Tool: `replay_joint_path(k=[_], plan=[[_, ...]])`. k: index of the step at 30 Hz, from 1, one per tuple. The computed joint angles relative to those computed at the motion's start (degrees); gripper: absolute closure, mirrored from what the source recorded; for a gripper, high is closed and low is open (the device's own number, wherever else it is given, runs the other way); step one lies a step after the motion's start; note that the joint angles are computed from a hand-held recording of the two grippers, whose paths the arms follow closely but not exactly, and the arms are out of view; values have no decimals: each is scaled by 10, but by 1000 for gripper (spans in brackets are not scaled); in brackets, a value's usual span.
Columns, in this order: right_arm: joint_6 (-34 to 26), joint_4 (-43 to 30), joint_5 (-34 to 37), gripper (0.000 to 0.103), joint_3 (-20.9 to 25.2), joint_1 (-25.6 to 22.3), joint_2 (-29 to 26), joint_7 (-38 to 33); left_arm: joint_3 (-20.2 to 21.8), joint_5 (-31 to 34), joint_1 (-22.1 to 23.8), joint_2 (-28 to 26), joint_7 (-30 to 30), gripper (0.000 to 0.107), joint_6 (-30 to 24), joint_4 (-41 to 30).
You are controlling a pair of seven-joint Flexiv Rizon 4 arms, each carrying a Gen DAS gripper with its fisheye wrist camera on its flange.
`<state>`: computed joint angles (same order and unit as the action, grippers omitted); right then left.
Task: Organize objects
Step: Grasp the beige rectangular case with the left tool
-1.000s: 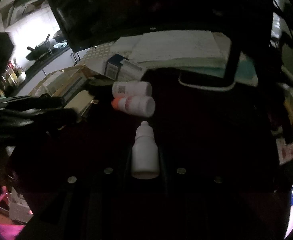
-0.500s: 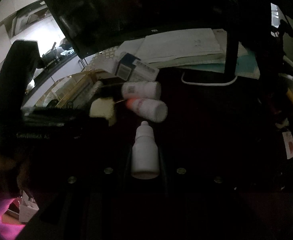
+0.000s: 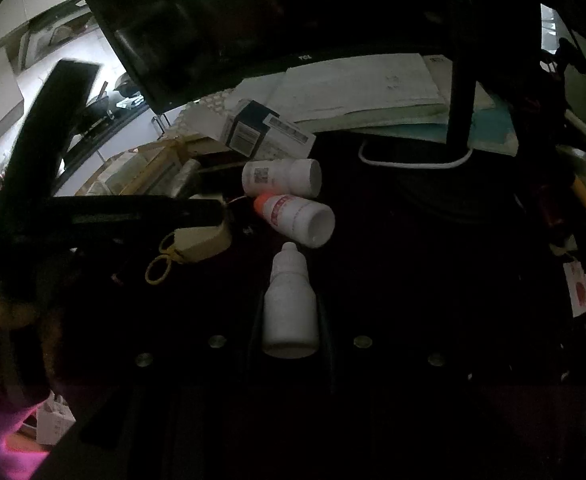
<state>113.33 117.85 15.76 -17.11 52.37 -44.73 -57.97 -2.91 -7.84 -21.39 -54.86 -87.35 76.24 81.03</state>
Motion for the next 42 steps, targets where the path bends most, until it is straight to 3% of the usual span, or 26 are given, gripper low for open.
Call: replay_joint_path(k=[3,8,9,12,14,20,27,29,30,31,35,42], plan=[[-5,0,1,78,-5,5,0,0,19,15,-11,-1,2,40,-8,-12],[-5,1,-1,78,-9,8,0,1,-6,-3,20,8,43,40,-13,16],[-5,1,-1,78,-9,8,0,0,20,21,5,10,27,40,-20,11],[-5,0,-3,78,-5,4,0,1,40,39,-9,11,24,41,-20,12],[-6,-1,-3,78,-6,4,-1,1,29,38,-3,10,27,41,-18,12],[-19,-3,-9,78,-14,9,-1,6,48,49,-23,-3,7,40,-25,-14],[-60,-2,-28,78,-60,45,-1,21,39,50,-18,-4,3,39,-28,-17],[-76,-4,-40,78,-75,54,-2,30,39,52,-19,-3,2,41,-20,-13],[-84,-5,-47,78,-84,59,-3,34,39,55,-19,-1,0,51,-5,-5],[-89,-5,-54,78,-89,63,-4,39,35,55,-16,1,2,59,5,1],[-94,-1,-77,78,-101,67,-5,56,24,52,-11,7,18,60,22,19],[-38,4,-68,78,-69,39,-3,56,-48,22,42,43,76,60,66,99]])
